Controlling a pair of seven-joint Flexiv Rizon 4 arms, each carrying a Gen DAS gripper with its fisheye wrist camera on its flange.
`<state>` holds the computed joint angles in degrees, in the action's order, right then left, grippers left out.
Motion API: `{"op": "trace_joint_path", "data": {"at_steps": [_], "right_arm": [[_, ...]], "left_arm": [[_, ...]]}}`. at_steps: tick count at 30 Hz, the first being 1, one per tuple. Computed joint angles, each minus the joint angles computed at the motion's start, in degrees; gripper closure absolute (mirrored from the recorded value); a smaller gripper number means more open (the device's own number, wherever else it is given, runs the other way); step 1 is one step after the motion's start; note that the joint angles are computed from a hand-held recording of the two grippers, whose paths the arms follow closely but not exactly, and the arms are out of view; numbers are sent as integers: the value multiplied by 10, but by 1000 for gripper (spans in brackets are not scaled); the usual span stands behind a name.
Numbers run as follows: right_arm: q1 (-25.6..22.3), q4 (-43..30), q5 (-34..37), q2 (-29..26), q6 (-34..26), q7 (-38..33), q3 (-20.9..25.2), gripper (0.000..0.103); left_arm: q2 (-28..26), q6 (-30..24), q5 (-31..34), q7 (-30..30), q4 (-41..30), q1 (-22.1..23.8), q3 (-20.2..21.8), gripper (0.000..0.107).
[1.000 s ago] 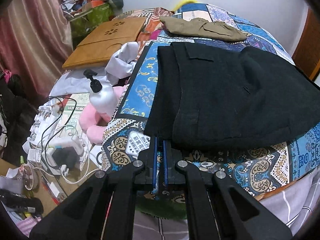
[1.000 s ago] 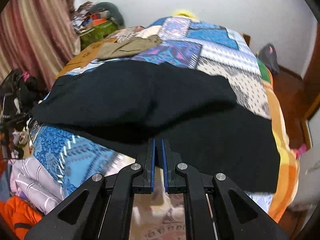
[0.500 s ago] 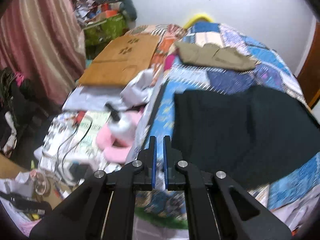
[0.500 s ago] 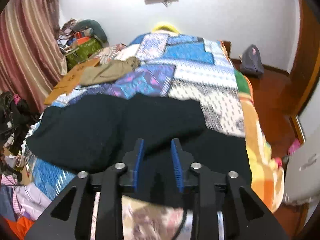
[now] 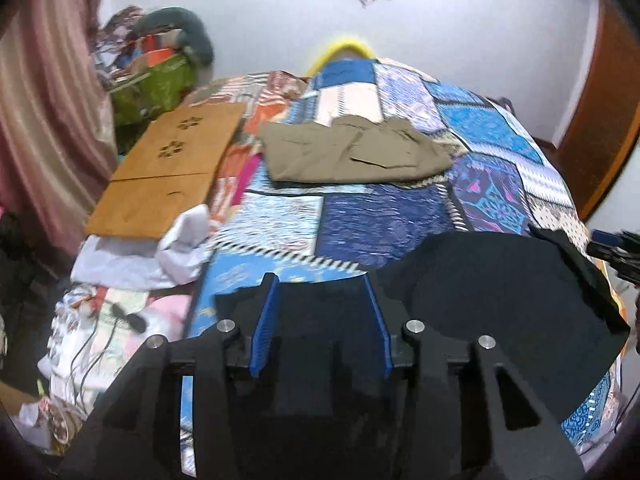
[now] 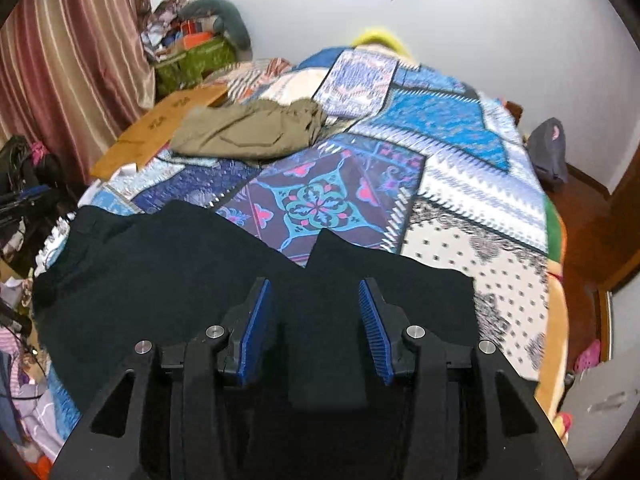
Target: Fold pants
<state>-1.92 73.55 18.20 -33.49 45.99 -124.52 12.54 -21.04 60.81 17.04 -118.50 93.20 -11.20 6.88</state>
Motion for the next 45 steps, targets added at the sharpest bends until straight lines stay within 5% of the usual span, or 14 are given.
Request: {"op": "trace_joint_path", "data": {"at_steps": [9, 14, 20, 33, 45], "right_arm": [[20, -58, -46, -55, -65, 5, -9, 62], [13, -72, -36, -61, -80, 1, -6, 90], [-2, -51, -16, -39, -43, -16, -2, 98], [-120, 51, 94, 66, 2, -34, -21, 99], [-159, 127, 136, 72, -85, -26, -49, 98]], "left_arm": [[-94, -44, -57, 67, -73, 5, -25, 55], [-122, -57, -81, 88, -91, -3, -23, 55], [-138, -114, -50, 97, -134, -32, -1, 55], [-118, -106, -44, 104, -176, -60, -27, 55], [-210, -191, -69, 174, -331, -112, -57, 53]]}}
